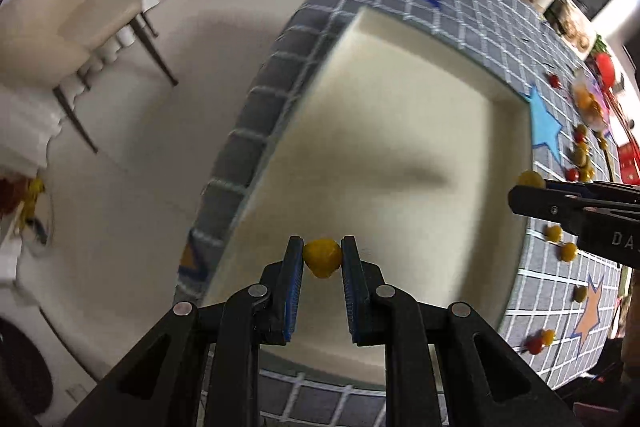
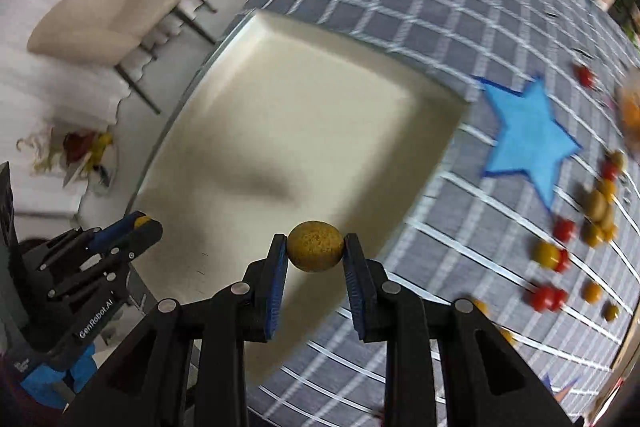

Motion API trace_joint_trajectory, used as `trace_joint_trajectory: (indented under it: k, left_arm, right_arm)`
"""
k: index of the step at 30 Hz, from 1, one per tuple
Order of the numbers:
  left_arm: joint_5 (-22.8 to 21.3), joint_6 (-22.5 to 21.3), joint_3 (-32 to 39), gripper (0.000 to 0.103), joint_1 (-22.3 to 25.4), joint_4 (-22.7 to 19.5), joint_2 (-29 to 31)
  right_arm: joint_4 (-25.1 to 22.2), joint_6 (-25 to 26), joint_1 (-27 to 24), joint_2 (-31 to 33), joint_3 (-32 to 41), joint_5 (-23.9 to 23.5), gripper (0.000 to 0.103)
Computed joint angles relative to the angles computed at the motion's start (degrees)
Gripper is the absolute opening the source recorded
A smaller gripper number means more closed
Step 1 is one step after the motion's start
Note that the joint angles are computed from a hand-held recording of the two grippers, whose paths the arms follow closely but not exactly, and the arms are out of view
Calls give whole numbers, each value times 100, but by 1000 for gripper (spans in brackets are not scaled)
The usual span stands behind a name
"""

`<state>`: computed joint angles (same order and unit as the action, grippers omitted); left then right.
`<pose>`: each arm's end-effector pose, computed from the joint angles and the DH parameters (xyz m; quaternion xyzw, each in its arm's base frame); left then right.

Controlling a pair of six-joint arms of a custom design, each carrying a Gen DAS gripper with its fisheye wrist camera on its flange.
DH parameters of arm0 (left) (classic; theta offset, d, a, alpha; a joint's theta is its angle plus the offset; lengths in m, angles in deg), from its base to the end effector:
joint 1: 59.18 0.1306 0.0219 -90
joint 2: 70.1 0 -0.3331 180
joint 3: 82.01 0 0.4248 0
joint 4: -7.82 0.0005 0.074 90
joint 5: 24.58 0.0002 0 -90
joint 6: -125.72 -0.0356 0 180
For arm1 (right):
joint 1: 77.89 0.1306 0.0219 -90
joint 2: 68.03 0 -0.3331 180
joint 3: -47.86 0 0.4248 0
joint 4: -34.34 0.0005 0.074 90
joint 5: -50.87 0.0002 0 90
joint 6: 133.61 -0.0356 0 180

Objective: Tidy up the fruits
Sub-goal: 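Carry both fruits over the cream tray and open both tools to drop them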

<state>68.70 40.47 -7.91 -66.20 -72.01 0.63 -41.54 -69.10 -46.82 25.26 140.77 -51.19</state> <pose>0.3585 -0.0467 0.3635 0.0230 0.9924 -0.0404 0.1143 0.4174 0.2596 0.3546 -0.0606 0.9855 0.1482 0.0553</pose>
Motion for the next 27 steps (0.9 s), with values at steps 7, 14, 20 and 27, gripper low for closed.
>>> trace_joint_trajectory:
  k: [7, 14, 20, 27]
  left_arm:
    - [-255, -180, -155, 20, -70, 18, 61]
    - [-409, -81, -217, 20, -163, 48, 153]
    - [-536, -81, -243, 21, -198, 11, 226]
    - [-855, -82, -226, 85, -307, 113, 201]
  right_arm:
    - [-72, 68, 179, 484, 191, 73, 30]
    - [-88, 17, 184, 692, 183, 212, 31]
    - [-79, 97, 265, 804, 252, 289, 32]
    - [-93, 79, 293, 905, 368, 193, 52]
